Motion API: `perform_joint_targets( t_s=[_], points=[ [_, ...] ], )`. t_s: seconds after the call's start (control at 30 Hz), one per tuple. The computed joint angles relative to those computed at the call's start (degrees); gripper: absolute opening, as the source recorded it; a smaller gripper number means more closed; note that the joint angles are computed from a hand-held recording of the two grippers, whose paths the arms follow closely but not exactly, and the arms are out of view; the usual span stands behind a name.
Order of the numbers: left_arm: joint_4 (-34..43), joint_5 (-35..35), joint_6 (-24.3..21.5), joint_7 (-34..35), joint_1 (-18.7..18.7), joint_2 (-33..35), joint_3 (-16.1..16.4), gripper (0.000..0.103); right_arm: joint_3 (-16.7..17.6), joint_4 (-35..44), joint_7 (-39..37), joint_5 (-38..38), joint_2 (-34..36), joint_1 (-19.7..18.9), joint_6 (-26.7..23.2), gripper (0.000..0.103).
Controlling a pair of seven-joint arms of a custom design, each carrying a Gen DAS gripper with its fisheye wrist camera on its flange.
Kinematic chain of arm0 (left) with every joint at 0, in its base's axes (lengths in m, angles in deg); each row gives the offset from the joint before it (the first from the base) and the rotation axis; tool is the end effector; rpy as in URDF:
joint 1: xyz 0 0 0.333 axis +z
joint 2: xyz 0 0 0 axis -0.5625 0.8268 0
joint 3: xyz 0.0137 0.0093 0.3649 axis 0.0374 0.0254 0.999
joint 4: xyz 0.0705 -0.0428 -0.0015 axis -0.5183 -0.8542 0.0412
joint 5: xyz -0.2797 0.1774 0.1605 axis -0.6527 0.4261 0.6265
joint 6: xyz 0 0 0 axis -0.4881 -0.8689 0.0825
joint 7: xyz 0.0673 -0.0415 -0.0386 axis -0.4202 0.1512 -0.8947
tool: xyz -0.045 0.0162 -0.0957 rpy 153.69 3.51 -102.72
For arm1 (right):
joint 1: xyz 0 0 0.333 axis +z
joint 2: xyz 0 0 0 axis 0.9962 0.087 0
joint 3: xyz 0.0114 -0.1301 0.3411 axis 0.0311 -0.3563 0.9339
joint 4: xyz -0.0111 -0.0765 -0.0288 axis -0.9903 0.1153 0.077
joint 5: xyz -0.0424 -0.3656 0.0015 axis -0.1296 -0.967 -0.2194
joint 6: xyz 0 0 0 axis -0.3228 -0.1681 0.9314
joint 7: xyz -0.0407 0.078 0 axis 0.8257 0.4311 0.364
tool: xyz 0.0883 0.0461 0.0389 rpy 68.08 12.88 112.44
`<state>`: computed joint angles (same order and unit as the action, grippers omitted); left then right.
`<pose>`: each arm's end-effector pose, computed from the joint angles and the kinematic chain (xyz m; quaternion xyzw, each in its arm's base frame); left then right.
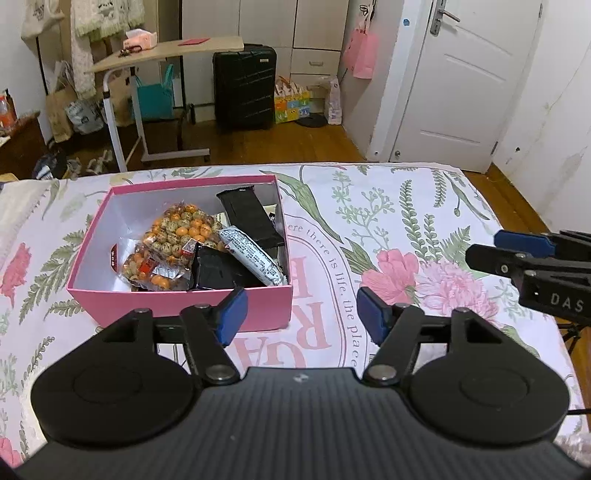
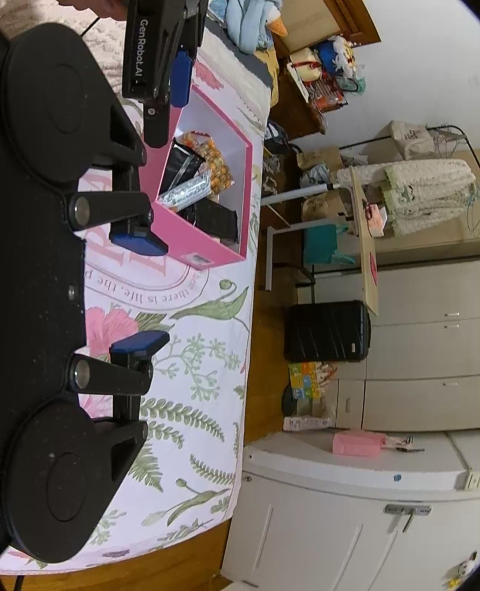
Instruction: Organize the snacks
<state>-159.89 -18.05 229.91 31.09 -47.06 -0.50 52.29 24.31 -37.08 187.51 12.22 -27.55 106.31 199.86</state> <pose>0.5417 -0.2534 0.6329 -0.4786 0.7928 -0.3485 0.1449 0.4366 0.3076 0.5963 -0.5694 0.6882 -0.3004 0.3346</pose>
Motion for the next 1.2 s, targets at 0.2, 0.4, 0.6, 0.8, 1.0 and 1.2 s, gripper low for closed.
perform_joint_targets(
  t_s=[0.2, 0.4, 0.6, 0.8, 1.0, 1.2],
  points=[
    [-2.9, 9.6, 5.4, -8.8, -1.2, 0.0, 0.0, 0.08, 0.9, -1.5, 5.2, -3.1, -1.1, -0.1, -3.7, 0.074],
    [-4.4, 11.6, 7.6, -11.7, -1.5, 0.1, -0.2, 0.095, 1.7, -1.9, 9.9, -4.8, -1.2, 0.2, -8.3, 0.096],
    [-4.3, 15.1, 6.7, -16.6, -1.6, 0.2, 0.0, 0.096, 1.5, -0.7, 8.9, -2.2, -0.8, 1.8, -13.9, 0.099],
    [-5.6, 14.1, 8.2, -14.5, -1.5, -0.5, -0.2, 0.096, 2.0, -0.9, 9.1, -3.3, -1.2, 2.7, -15.2, 0.099],
    [-7.3, 15.8, 12.0, -17.0, -1.5, -1.1, -0.1, 0.096, 2.2, -0.9, 12.3, -3.3, -1.2, 3.1, -17.4, 0.099],
    [-8.3, 18.1, 13.3, -20.3, -1.5, -1.0, 0.1, 0.096, 2.4, -0.1, 11.6, -3.2, -0.5, 4.0, -20.3, 0.099]
  ],
)
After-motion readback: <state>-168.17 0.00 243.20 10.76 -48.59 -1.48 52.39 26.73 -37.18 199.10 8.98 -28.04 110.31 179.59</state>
